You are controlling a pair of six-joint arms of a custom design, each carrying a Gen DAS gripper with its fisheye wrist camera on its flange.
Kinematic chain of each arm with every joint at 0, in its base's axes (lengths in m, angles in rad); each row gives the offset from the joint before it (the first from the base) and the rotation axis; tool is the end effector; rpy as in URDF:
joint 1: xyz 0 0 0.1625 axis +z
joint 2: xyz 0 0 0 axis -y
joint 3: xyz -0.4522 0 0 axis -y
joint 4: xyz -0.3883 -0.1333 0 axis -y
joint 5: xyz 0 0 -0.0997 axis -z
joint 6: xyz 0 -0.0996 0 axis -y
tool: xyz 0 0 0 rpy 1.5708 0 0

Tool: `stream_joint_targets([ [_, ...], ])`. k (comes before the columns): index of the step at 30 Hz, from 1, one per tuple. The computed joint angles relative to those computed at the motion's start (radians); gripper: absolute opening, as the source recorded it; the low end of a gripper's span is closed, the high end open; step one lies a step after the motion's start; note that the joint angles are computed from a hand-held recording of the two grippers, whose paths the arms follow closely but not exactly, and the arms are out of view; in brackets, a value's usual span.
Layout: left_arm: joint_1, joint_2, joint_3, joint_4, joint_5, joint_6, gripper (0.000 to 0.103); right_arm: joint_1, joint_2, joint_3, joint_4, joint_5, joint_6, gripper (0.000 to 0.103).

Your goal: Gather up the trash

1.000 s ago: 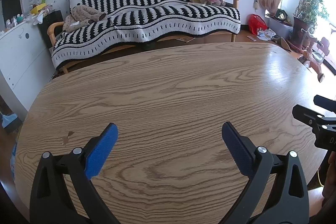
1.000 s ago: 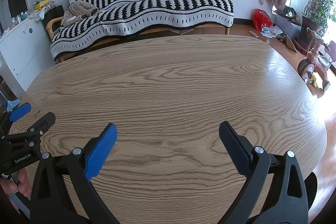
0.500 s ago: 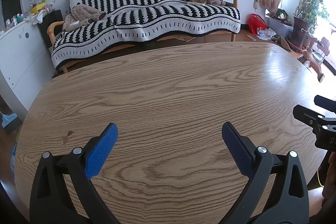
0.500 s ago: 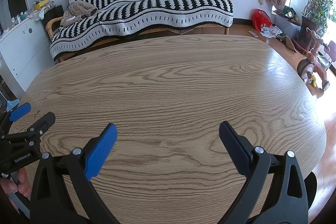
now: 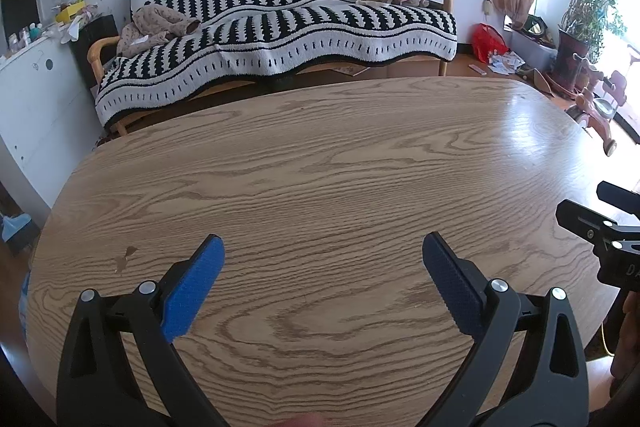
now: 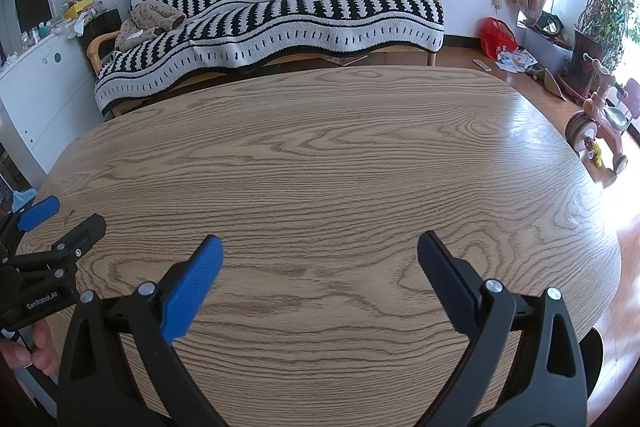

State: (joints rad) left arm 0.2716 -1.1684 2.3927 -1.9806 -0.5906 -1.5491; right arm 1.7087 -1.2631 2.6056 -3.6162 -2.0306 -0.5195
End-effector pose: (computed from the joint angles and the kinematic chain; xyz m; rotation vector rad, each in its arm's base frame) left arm -0.2667 -0.2985 0.1028 0.2117 2.0836 -0.9486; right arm 0.1376 -0.3429 0.2116 0.5941 -2.3955 0.7762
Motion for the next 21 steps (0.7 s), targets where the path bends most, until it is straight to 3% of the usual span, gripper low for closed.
stream_joint_targets([
  [21,-0.006,0.003,-0.011,-0.005,-0.018,-0.002,0.096,-0.027,-0.014,0.007,-0.003,0.013,-0.027,0.094],
])
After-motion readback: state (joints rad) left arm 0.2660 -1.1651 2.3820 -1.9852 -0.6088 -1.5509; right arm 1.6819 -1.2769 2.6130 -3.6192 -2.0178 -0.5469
